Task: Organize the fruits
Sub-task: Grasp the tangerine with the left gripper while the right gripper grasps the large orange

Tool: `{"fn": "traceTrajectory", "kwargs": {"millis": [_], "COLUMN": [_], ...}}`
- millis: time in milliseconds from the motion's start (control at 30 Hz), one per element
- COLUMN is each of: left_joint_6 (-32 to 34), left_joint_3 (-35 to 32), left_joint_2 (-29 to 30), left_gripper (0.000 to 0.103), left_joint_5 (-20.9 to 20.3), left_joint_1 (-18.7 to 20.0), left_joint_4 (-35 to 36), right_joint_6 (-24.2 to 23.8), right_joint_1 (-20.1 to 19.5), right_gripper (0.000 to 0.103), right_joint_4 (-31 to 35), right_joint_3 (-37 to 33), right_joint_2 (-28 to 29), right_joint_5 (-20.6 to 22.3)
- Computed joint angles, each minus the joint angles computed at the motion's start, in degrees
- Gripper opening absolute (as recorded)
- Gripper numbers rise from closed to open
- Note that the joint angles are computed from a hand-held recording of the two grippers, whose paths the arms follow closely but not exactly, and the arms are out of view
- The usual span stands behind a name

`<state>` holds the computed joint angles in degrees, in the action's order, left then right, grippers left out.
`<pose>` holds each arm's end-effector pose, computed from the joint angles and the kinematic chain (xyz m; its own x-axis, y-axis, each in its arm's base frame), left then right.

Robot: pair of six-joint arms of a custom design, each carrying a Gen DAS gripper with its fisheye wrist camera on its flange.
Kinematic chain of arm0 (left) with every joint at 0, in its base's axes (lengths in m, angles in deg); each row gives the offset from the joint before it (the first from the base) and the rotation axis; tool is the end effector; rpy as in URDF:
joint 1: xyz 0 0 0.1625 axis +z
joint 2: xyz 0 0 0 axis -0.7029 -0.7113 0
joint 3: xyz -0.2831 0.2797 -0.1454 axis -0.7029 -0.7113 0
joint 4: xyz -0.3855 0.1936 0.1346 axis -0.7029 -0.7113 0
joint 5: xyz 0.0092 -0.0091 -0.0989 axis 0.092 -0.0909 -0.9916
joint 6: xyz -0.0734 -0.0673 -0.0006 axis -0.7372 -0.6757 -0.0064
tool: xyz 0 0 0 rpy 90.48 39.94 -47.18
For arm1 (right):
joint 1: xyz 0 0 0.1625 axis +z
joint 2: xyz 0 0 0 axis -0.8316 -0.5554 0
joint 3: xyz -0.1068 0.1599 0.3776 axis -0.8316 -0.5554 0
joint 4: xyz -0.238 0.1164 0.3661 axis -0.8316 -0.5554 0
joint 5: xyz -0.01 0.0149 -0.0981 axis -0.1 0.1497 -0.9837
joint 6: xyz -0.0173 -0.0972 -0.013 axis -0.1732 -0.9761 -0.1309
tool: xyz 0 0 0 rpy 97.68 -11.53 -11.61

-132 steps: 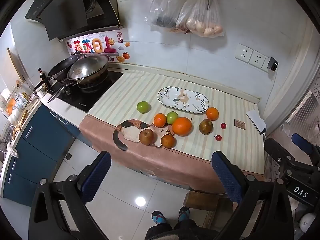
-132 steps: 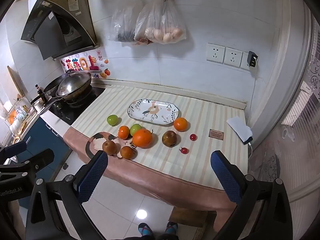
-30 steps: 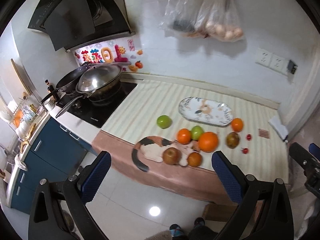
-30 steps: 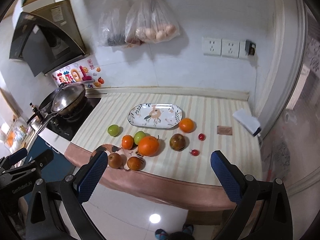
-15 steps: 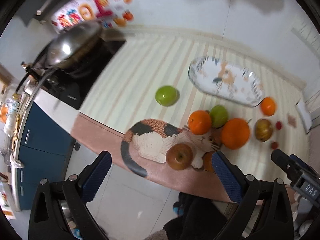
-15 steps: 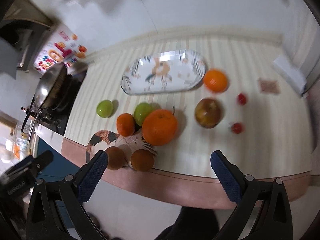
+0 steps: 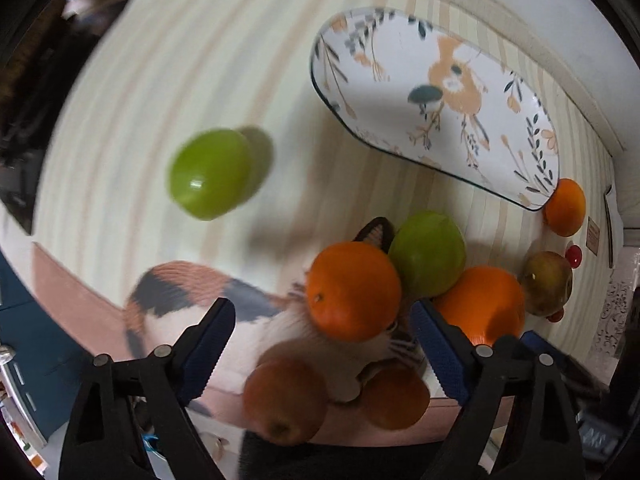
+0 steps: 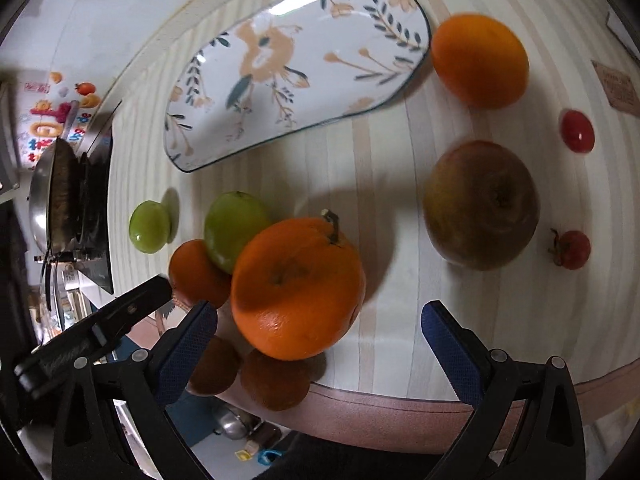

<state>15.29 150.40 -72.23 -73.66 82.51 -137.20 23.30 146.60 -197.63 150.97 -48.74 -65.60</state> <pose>-0.2893 -0.4351 -0.0125 -0.6830 0.4828 -0.5481 0.3023 0.8700 0.3896 0.0972 -0.2727 0.1931 -0.6910 0.7174 0.0884 0.6165 0.6488 -0.4462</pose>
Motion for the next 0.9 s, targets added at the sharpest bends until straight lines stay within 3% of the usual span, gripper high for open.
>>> {"fn": "traceTrajectory", "kwargs": {"millis": [33, 200, 267, 333, 367, 533, 667, 767, 900], "left_joint_6": [0.31, 1.9, 3.18, 4.12, 4.31, 7.79, 9.13, 10.14, 12.44], "left_joint_3": [-0.45, -0.64, -0.44, -0.51, -0.65, -1.19, -2.44, -1.8, -0.78], "left_joint_2": [0.71, 1.69, 1.3, 0.72, 0.64, 0.42, 0.52, -0.29, -1.22], "left_gripper": [0.077, 0.076, 0.07, 0.057, 0.057, 0.059, 0.059, 0.057, 0.051], "left_joint_5": [-0.92, -2.79, -3.62, -6.51, -7.1, -7.64, -9.18, -9.03, -5.92], "left_joint_1": [0.76, 2.59, 3.42, 4.95, 5.29, 5.89, 7.57, 7.34, 5.28], "left_joint_4": [0.04, -2.59, -4.43, -5.82, -5.78, -4.84, -3.97, -3.85, -4.64], "right_joint_6": [-0.12, -0.89, -0.79, -0.46, -0.19, 1.07, 3.18, 6.12, 7.26], "right_joint_1": [-0.89, -3.69, -2.97, -3.0, -3.12, -3.65, 0.15, 4.48, 6.49], "right_gripper": [0.103, 0.103, 0.103, 0.102, 0.101, 0.082, 0.082, 0.082, 0.082], "right_joint_4": [-0.55, -5.94, -10.45, -14.08, -15.92, -26.79, -21.84, -10.75, -8.72], "right_joint_3": [0.21, 1.93, 1.92, 1.84, 1.83, 2.47, 0.29, -2.89, -4.02], "right_joint_2": [0.48, 2.22, 5.63, 8.62, 10.11, 16.68, 17.84, 18.07, 19.72], "right_joint_5": [0.63, 3.7, 2.44, 2.51, 2.59, 4.33, -0.64, -6.08, -7.93]}}
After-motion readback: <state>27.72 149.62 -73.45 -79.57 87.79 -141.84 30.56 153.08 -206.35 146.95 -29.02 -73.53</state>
